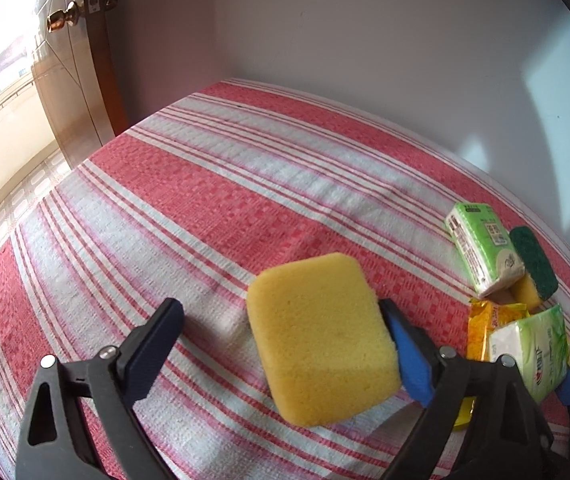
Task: Organize objects
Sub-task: 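Grasp a yellow sponge with the left tool while the right tool grasps a green tissue pack, then carry the sponge and tissue pack over the tin and release them inside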
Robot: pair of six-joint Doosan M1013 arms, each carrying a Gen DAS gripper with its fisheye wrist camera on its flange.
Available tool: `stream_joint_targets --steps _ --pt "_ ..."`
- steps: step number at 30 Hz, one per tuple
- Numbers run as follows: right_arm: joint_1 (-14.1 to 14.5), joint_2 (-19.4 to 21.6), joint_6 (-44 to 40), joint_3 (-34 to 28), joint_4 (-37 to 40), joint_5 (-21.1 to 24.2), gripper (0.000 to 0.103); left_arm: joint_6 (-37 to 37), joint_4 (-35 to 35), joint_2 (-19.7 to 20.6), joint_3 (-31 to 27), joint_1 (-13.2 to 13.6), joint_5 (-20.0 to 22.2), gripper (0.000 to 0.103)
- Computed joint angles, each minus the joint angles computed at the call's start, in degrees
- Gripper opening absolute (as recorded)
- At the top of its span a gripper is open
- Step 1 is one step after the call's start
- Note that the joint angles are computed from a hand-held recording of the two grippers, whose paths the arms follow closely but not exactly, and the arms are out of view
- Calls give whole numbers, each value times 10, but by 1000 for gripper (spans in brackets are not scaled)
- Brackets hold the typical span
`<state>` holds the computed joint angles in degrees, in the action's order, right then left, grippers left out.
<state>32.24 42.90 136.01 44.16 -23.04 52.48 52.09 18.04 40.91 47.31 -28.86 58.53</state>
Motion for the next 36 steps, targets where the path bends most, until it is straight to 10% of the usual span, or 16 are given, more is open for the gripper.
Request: stream_joint_targets --steps 7,15,24,36 --pt "-1 -8 23 16 -6 -17 75 18 -13 -11 19 1 -36 60" --pt "9 -73 205 131 -182 -133 74 -29 38 -48 83 -7 -148 58" --pt "21 -130 393 226 -394 -73 74 -96 176 -80 143 -28 -275 58" --pt "32 -143 415 250 -466 -44 74 -201 310 -88 161 -49 -265 58"
